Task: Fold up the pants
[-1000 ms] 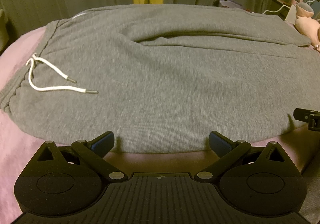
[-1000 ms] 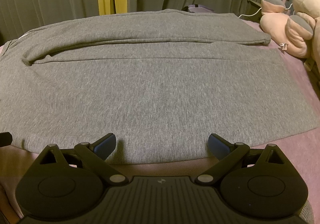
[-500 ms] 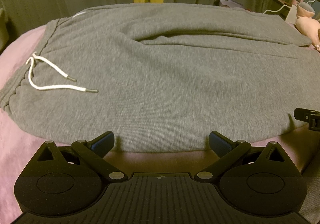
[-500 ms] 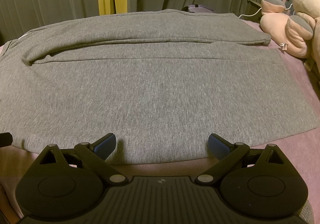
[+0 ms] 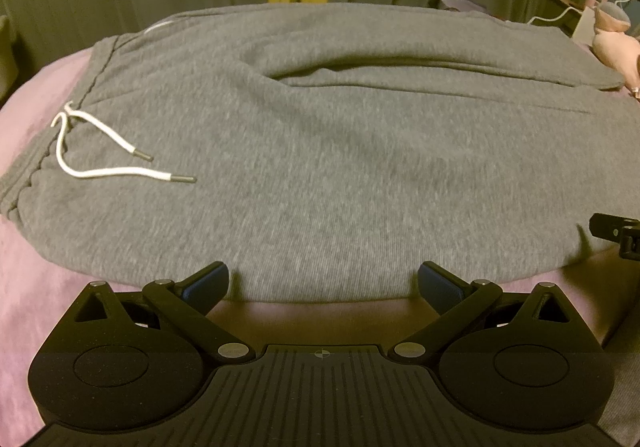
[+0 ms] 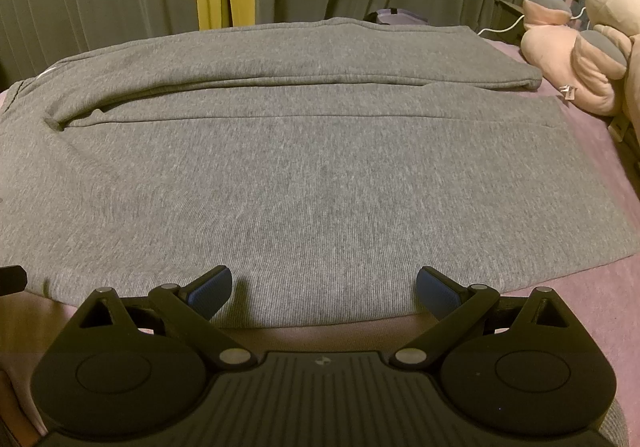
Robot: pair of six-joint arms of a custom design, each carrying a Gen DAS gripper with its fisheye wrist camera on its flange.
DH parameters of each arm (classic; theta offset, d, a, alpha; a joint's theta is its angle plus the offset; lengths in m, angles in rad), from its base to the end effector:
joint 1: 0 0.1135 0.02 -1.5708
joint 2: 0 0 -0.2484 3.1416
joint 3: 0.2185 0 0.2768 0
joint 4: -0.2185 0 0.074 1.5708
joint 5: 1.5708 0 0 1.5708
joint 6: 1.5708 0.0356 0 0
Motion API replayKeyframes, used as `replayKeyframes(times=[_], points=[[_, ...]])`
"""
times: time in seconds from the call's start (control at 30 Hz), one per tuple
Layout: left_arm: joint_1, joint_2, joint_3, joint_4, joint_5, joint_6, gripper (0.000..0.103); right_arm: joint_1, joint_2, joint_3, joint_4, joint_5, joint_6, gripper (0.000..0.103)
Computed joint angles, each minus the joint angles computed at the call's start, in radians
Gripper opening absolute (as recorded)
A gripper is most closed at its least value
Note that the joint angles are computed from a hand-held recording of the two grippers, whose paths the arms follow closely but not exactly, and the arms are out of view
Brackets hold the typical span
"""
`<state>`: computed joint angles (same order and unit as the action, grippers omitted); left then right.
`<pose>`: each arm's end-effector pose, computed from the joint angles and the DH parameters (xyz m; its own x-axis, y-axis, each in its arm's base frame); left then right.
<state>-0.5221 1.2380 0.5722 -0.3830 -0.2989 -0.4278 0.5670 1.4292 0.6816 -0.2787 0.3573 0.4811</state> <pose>0.2152 -0.1117 0.1349 -0.8286 0.0193 -0.5596 0.0062 0.9997 0.0254 0.2425 0.1396 0.1279 -0.8018 0.0034 -0.5976 0.0233 0.9994 -0.0255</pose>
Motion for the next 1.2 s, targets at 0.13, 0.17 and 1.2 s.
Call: replayKeyframes(times=[0.13,0.17,1.2], points=[[0.003,0.009,0.007,-0.003,0.005,0.002,0.103,0.0,0.003,0.001,0.001,-0.002,0.001,0.099],[0.004,0.01,0.007,-0.003,0.006,0.003,0.103,-0.001,0.004,0.001,0.002,-0.003,0.001,0.099],[0.036,0.072,0.07,0.068,-0.14,-0.008,0.103,-0.247,0.275,0.242,-0.039,-0.289,0.042,0.099]])
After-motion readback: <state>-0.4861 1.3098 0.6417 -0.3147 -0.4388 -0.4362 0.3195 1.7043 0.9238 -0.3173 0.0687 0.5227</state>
